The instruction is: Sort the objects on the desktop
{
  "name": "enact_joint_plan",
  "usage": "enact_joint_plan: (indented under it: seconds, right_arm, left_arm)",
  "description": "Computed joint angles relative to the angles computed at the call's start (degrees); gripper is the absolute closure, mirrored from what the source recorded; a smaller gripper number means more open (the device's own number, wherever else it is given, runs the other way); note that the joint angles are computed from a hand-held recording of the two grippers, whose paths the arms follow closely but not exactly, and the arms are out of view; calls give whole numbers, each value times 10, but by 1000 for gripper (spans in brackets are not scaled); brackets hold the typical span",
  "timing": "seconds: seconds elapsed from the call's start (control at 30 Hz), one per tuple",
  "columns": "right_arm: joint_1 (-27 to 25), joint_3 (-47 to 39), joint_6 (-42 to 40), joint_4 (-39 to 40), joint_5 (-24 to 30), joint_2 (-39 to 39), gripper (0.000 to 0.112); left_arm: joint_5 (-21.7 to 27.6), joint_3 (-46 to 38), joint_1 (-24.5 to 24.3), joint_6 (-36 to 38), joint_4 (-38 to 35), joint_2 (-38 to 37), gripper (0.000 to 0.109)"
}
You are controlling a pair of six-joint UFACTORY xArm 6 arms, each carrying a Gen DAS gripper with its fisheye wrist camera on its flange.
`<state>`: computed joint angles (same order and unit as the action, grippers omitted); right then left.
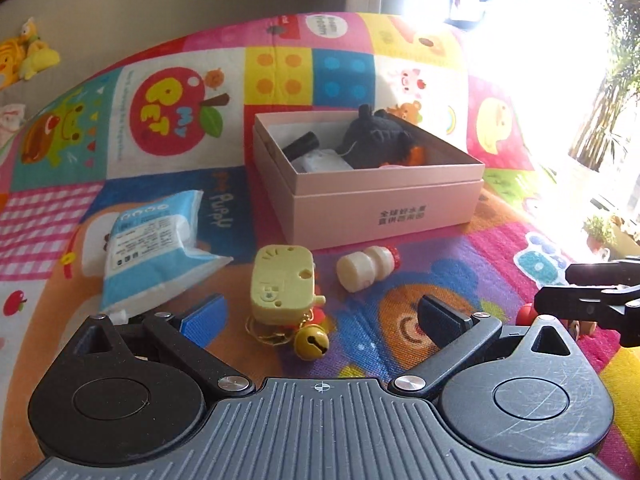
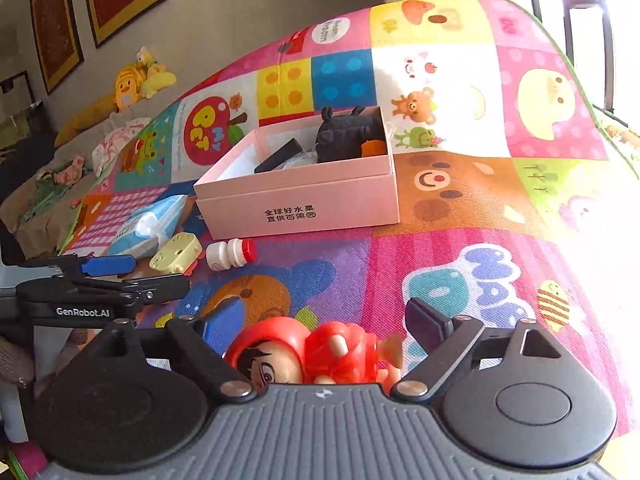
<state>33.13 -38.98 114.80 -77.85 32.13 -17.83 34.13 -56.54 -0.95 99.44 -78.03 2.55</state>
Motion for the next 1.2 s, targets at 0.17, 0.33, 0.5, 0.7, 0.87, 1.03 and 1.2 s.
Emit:
enact_joint_plan:
  seconds: [0.17, 0.33, 0.5, 0.7, 0.87, 1.03, 1.2]
  right_arm:
    - [28, 20, -40, 25, 17, -12, 9]
    - [40, -10, -102, 73, 35, 23, 9]
    - [36, -37, -132, 105, 16, 57, 9]
    - [16, -71, -129, 77, -82, 100, 9]
    - [26, -81, -110, 49, -67, 105, 9]
    - [40, -58, -62, 52, 2, 76, 9]
    - [35, -61, -68, 64, -7, 82, 9]
  left_arm:
    - [-14, 19, -19, 48, -17, -13, 6]
    - [-97, 17, -46, 75, -32, 2, 6]
    - [-143, -17, -43, 65, -45, 33, 6]
    - [-232, -81, -47, 101, -107, 82, 6]
    - [-110, -69, -10, -66, 9, 50, 6]
    - [53, -80, 4, -221, 142, 48, 6]
    - [-7, -59, -49, -163, 108, 37, 23]
